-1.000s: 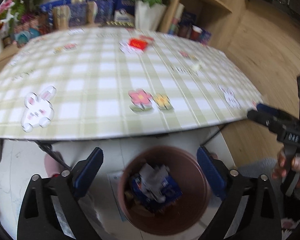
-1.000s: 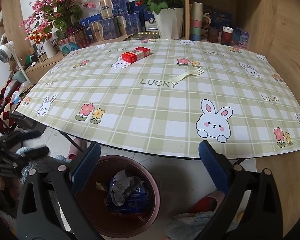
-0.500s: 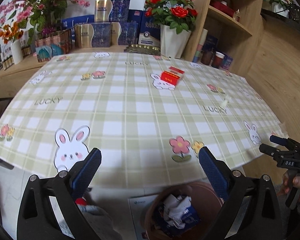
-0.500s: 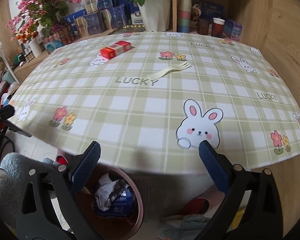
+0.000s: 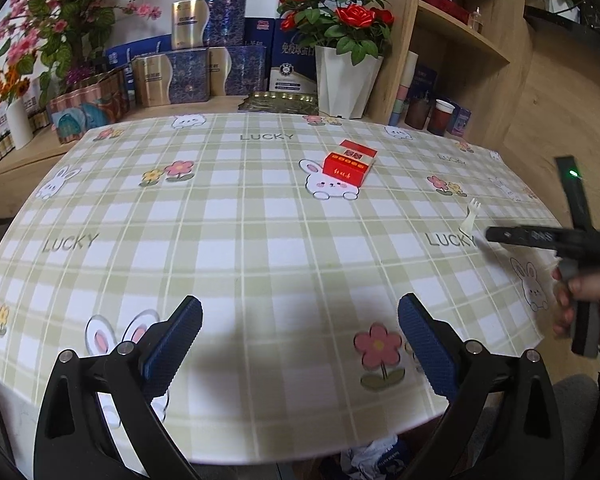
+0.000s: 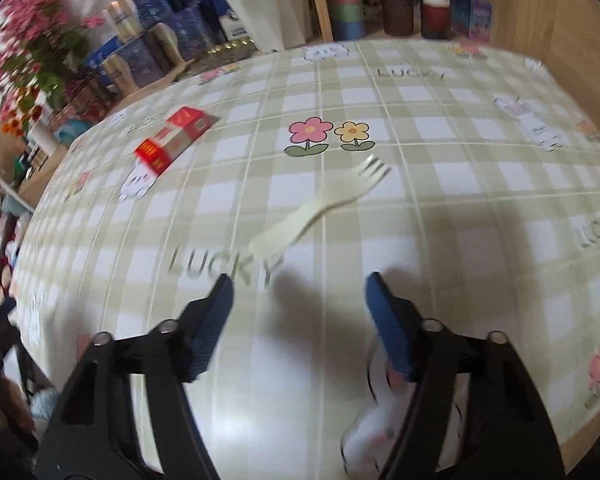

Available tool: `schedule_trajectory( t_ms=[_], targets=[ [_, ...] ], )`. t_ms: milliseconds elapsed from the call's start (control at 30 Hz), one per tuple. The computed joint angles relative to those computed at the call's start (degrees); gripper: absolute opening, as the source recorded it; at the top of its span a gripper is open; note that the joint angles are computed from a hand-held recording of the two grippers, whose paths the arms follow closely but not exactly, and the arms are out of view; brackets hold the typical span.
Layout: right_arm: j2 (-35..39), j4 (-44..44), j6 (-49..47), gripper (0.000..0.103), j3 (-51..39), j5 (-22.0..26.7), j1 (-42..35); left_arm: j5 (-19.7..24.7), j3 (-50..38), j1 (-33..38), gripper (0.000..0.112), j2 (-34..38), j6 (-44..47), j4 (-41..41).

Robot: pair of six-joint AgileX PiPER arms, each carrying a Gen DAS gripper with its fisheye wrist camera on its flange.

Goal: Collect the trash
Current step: 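Reach the right gripper to the white plastic fork and grasp it, then grasp the red-white cigarette box with left gripper while right holds the fork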

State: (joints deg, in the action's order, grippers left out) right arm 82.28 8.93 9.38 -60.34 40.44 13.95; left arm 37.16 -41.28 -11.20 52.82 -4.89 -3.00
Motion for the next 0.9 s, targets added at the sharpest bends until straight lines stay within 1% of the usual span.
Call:
schedule_trajectory(
  t_ms=[67,100,133,167,200,267,333,400,467,500,567,667,733,800,833,900],
  targets=[
    [3.91,1.61,-0.04,0.059,-2.99,0.33,-1.2,-1.3,-1.2,-0.48,0.096,2.3,0.41,0.01],
    [4.5,0.61,1.24,0.056,-3.66,-0.36,-0.93,-1.94,-1.91,-0.44,0.096,3.48,1.16,-0.46],
    [6.59,-0.4,2.36,0.055,-5.97,0.17,-0.67,-2.51,-2.65,-0.37,0.096,4.6,2.02,-1.04],
    [7.64,-0.73,2.8,0.049,-7.11,0.02,-0.56,-3.06,-3.36,-0.33,0.096,5.71,2.84,-1.49],
    [8.99,-0.96,3.26,0.046,-8.52,0.16,-0.46,-3.45,-4.04,-0.47,0.096,6.65,3.26,-1.54],
    [10.96,-2.83,4.78,0.043,-10.68,-0.08,0.06,-4.26,-5.6,-1.18,0.096,8.84,3.45,-0.93],
    [13.14,-6.99,7.01,0.039,-13.26,0.28,1.46,-5.24,-7.25,-2.2,0.096,11.18,3.33,0.0],
    [14.82,-12.58,9.34,0.031,-15.29,0.9,3.17,-5.74,-8.98,-3.51,0.096,13.51,2.51,1.32],
    [15.75,-15.94,10.57,0.021,-16.13,0.94,3.98,-6.42,-11.42,-4.58,0.096,16.72,2.6,1.83],
    [16.1,-16.15,9.88,0.017,-16.41,0.64,4.02,-6.62,-12.87,-5.14,0.096,18.48,2.43,2.34],
    [16.0,-16.14,9.0,0.016,-16.16,0.03,3.9,-6.83,-15.99,-6.04,0.096,21.92,2.05,3.28],
    [14.29,-16.23,8.39,0.016,-13.71,-2.83,3.75,-5.35,-23.56,-5.53,0.096,29.22,7.52,-1.41],
    [12.83,-15.44,7.85,0.016,-11.94,-4.6,3.33,-3.49,-30.37,-5.23,0.096,35.45,10.04,-3.38],
    [11.4,-12.07,5.75,0.016,-10.42,-6.15,1.99,-1.85,-36.14,-5.29,0.096,40.68,10.01,-2.23],
    [10.58,-10.2,4.47,0.016,-9.61,-6.79,1.2,-0.16,-40.53,-5.7,0.096,44.52,9.12,-0.33],
    [9.22,-7.3,2.13,0.016,-8.36,-7.62,-0.1,2.05,-46.44,-6.2,0.096,49.71,8.49,2.02]
  ],
)
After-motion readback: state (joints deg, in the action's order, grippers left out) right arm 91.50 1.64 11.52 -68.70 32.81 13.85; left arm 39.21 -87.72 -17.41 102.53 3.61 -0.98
